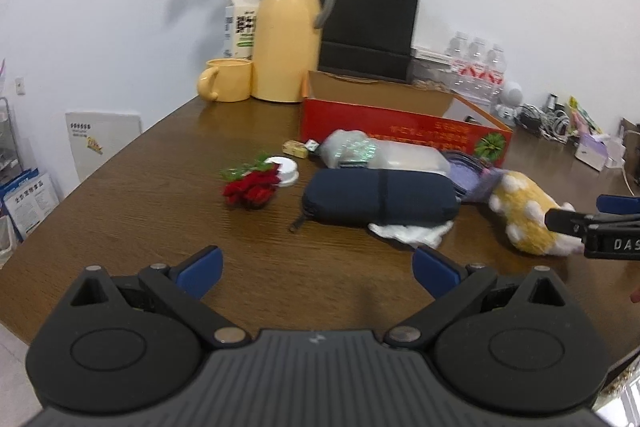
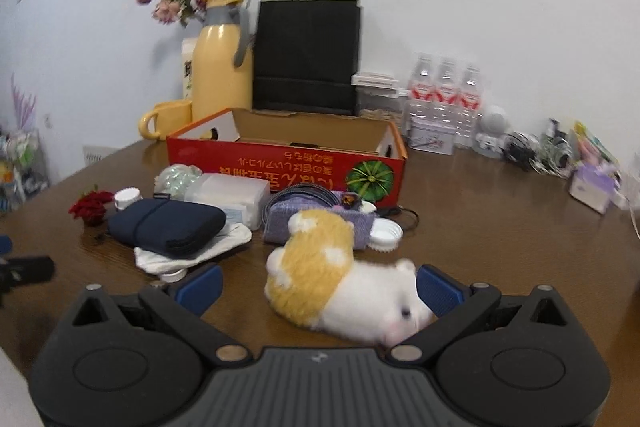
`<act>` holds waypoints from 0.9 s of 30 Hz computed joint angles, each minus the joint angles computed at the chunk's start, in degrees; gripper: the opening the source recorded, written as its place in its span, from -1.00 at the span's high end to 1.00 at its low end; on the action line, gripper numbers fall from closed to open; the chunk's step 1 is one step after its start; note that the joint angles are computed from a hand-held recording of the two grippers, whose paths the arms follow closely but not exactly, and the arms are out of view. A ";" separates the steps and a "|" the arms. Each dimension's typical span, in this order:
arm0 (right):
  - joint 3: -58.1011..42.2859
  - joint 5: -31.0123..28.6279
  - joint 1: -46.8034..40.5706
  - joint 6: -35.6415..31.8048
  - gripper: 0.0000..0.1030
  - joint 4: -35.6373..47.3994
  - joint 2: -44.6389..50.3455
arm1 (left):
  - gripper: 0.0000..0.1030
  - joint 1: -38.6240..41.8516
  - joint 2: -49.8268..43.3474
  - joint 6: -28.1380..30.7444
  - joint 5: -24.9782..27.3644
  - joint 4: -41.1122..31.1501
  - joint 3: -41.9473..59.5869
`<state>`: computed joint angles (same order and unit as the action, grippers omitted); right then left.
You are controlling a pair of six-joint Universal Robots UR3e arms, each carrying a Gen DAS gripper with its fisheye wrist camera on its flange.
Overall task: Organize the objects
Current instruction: 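Grasp the red rose with the left tool while the right tool grasps the plush hamster, both into the box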
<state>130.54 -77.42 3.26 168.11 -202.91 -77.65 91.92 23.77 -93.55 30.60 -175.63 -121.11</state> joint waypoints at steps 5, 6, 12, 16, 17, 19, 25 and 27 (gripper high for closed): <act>-10.01 3.15 -1.50 -5.98 -1.00 9.76 5.79 | -1.00 8.28 -3.61 9.86 1.23 -8.49 4.00; -11.58 3.95 -1.82 -7.04 -1.00 11.27 6.89 | -1.00 9.70 -4.09 11.52 1.50 -9.76 4.57; -16.78 8.74 -3.76 -9.95 -0.77 16.07 11.10 | -1.00 21.17 -7.71 26.06 4.69 -23.05 10.63; -16.41 11.87 -4.86 -9.79 -0.38 17.36 10.59 | -1.00 27.70 -9.96 36.00 6.98 -33.12 15.13; -15.70 11.72 -4.77 -9.68 -0.35 16.51 10.34 | -1.00 29.12 -10.31 38.32 7.44 -35.66 16.19; -14.40 12.33 -5.03 -8.89 -0.33 15.48 9.70 | -1.00 32.26 -11.10 43.14 9.01 -41.46 19.40; -10.83 12.57 -5.53 -7.11 -0.30 12.58 6.92 | -1.00 39.50 -12.29 51.61 13.28 -56.31 30.42; -9.84 12.88 -5.96 -6.75 -0.30 11.77 5.89 | -1.00 41.23 -12.45 52.83 14.46 -59.94 33.49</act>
